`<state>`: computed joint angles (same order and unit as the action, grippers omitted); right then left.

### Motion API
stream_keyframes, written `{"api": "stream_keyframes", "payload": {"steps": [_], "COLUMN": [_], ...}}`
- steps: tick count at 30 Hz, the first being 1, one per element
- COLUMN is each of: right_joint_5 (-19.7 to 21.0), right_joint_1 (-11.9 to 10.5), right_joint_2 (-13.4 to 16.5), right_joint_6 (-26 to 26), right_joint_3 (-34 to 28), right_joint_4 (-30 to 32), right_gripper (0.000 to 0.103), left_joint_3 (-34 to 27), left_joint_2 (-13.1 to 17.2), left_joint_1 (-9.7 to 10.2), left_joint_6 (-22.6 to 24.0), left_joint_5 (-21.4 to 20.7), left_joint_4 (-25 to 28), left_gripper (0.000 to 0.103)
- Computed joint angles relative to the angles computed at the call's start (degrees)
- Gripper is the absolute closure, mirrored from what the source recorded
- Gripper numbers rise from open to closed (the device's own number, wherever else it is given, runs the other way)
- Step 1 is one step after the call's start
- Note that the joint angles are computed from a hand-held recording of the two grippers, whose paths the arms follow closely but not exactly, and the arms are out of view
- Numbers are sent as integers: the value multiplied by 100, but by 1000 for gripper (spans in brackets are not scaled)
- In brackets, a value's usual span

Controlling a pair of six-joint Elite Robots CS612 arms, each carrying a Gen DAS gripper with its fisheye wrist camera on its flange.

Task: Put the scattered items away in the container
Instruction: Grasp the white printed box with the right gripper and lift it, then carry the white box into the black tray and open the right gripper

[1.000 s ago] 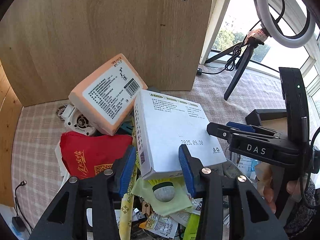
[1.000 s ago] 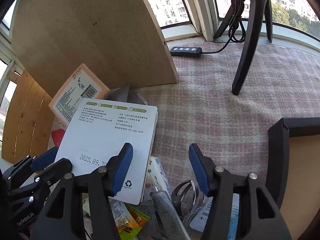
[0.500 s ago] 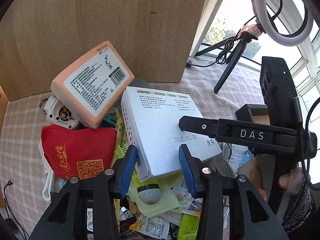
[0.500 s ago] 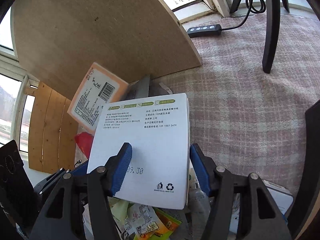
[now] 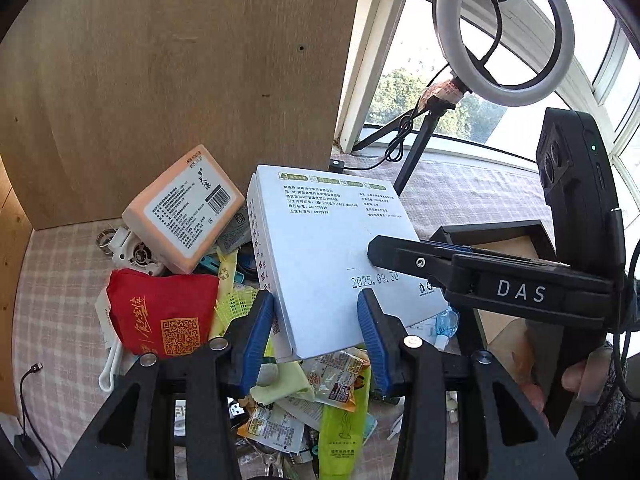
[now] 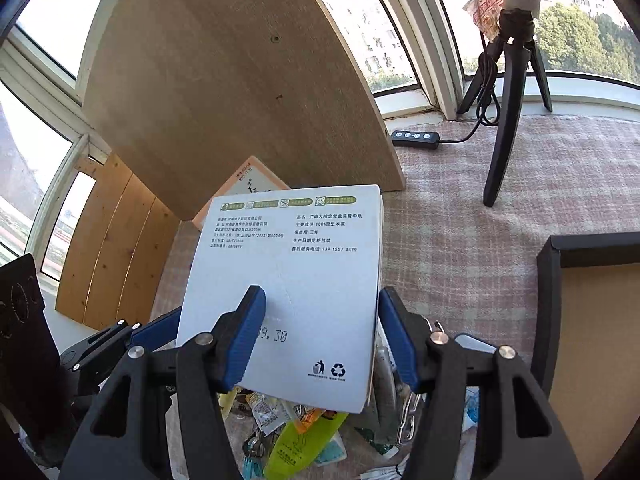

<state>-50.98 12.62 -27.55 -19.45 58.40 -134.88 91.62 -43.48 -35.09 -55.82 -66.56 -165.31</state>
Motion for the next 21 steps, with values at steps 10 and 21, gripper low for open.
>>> {"api": "stream_keyframes", "payload": {"steps": [10,21], "right_joint_5": [-304,-1608], "right_joint_1": [-663,-1402], "right_joint_2": [-745,-933], "right_joint_6": [1,542], "right_joint_3": [1246,1561], "right_joint_4": [-966,-1732], "right_gripper": [45,45], "left_joint_3": [-784,-3139], "left_joint_2": [347,1576], "left_joint_1": [-378,-550], "left_joint_6": [945,2059], "left_joint_5": [-430,-1870], "left_joint_4": [-321,461], "left_gripper": [62,64]}}
